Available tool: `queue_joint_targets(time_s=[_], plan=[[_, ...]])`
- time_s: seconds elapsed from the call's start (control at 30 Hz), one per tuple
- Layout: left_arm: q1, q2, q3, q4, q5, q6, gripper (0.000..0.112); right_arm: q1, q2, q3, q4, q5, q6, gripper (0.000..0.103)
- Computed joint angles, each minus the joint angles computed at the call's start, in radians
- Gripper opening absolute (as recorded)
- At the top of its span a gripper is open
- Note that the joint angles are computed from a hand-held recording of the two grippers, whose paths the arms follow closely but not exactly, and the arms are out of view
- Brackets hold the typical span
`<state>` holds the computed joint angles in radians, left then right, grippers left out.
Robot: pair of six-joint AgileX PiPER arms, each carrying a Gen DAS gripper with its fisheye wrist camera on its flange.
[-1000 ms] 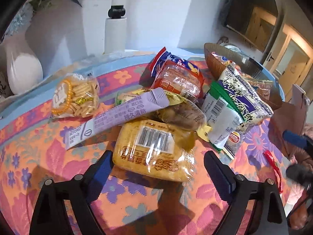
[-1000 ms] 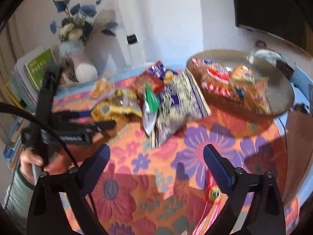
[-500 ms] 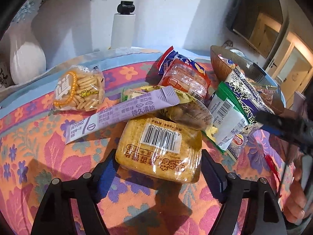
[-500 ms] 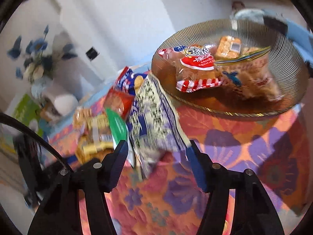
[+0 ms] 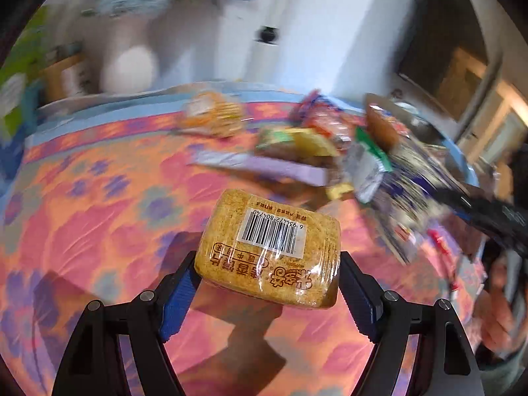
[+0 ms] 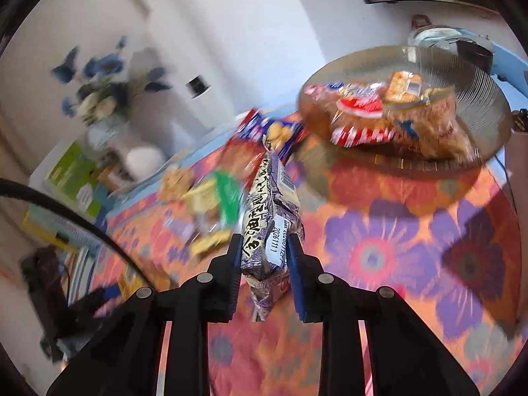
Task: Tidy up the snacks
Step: 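Grasp the barcode pastry cake with left gripper while right grasps the purple duck-neck bag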
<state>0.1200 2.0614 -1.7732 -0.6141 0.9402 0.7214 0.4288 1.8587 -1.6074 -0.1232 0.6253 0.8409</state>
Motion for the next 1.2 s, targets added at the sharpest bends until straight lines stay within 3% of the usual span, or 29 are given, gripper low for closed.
queue_joint_targets(time_s=[0.17,0.23,0.33,0.47,0.57,0.6,0.63,0.7,0.77,0.83,1.0,1.1,1.2], plan=[[0.075,-0.057,0.166,-0.104,-0.205,0.094,0.079,0.068,-0.062,0.092,0.216,-0.052,-0.158,0.025],[0.090,-0.060,0.169,-0.139,-0.215,0.099,0.079,0.097,-0.065,0.095,0.289,-0.085,-0.227,0.025],[0.106,-0.099,0.243,-0.278,-0.241,0.258,0.079,0.152,-0.055,0.052,0.102,-0.043,-0.098,0.026],[0.069,-0.134,0.302,-0.279,-0.306,0.324,0.079,0.219,-0.019,-0.011,-0.257,0.182,0.172,0.028],[0.050,-0.152,0.334,-0.254,-0.350,0.340,0.079,0.206,-0.060,0.059,-0.247,0.163,0.175,0.037],[0.049,-0.158,0.343,-0.263,-0.353,0.357,0.079,0.195,-0.075,0.082,-0.214,0.137,0.158,0.049],[0.054,-0.164,0.354,-0.285,-0.351,0.388,0.079,0.188,-0.085,0.098,-0.192,0.115,0.151,0.068],[0.066,-0.173,0.372,-0.340,-0.345,0.450,0.079,0.186,-0.113,0.143,-0.182,0.054,0.168,0.085],[0.068,-0.182,0.386,-0.366,-0.354,0.474,0.079,0.190,-0.101,0.129,-0.175,0.040,0.147,0.085],[0.054,-0.170,0.365,-0.291,-0.361,0.394,0.079,0.183,-0.046,0.056,-0.132,0.073,0.067,0.085],[0.027,-0.110,0.249,-0.025,-0.226,0.165,0.083,0.174,0.157,-0.207,-0.091,0.267,-0.071,0.085],[0.029,-0.098,0.225,0.048,-0.187,0.085,0.090,0.171,0.191,-0.228,-0.105,0.278,-0.080,0.095],[0.042,-0.052,0.154,0.089,-0.089,0.001,0.094,0.157,0.191,-0.201,-0.074,0.230,-0.087,0.102]])
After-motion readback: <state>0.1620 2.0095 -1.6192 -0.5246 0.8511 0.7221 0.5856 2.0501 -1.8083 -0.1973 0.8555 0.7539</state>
